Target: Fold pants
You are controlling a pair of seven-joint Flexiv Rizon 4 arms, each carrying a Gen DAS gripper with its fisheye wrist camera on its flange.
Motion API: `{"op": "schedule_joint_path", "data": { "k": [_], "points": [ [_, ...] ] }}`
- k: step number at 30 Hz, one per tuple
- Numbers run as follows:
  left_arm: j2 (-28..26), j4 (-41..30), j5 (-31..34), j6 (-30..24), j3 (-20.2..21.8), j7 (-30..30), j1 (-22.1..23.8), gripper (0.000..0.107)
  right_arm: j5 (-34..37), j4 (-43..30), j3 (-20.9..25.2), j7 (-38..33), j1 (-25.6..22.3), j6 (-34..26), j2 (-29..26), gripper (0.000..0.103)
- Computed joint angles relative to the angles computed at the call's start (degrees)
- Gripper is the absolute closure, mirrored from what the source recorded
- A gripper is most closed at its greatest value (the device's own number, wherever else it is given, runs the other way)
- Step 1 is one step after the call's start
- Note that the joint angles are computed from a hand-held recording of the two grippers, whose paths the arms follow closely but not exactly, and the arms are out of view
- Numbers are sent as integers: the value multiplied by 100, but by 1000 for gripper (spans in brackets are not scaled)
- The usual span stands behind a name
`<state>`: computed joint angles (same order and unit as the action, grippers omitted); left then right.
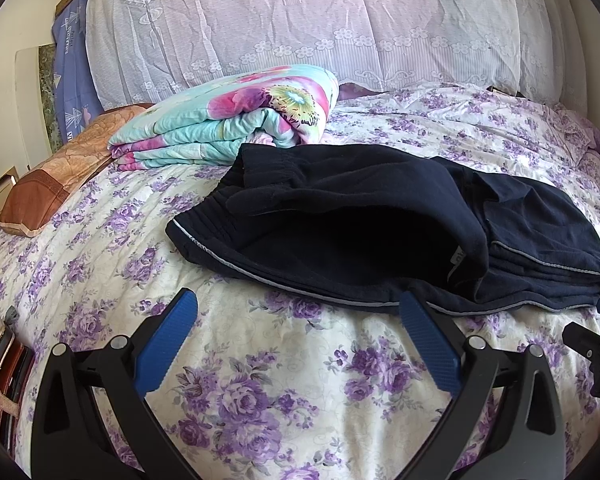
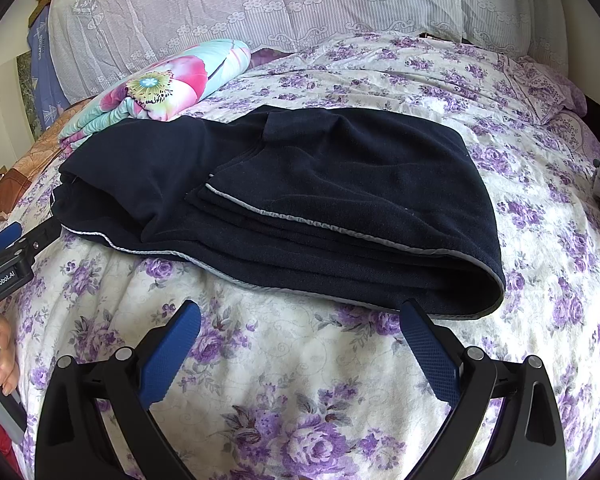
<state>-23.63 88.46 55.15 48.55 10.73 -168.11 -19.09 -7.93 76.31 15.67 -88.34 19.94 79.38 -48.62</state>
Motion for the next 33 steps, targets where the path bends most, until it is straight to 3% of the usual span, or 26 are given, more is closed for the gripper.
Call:
{"op": "schedule_joint_path", "data": {
  "k": [8, 13, 18, 21, 24, 28, 30, 33],
  "points": [
    [-243, -48, -581, 171, -108, 590, 228, 8, -57, -86, -116, 71, 78, -286, -26, 3],
    [-488, 64, -1867, 226, -271, 1750, 669, 8, -71, -160, -183, 87, 134, -544, -43, 3],
    [-686, -236, -1731, -418, 52, 1991, 241, 8, -227, -109, -381, 0, 281, -809, 8, 3],
    [-625, -134, -1806, -352, 53, 2061, 281, 8, -63, -84, 74, -561, -53, -989, 51, 3],
    [-512, 97, -1925, 62, 8, 2125, 408, 8, 571, -330, 926, -1452, -696, -1414, -22, 3],
    [-407, 605, -2459, 1450, -78, 2100, 830, 8, 2036, -1210, 2100, -1888, -1617, -2242, -468, 3],
    [-391, 861, -2797, 2140, -47, 2066, 1015, 8, 2359, -1589, 2203, -1773, -1700, -2551, -647, 3],
    [-482, 991, -3310, 2679, -56, 2201, 1189, 8, 2437, -1925, 1839, -1549, -1459, -2665, -695, 3]
  ]
}}
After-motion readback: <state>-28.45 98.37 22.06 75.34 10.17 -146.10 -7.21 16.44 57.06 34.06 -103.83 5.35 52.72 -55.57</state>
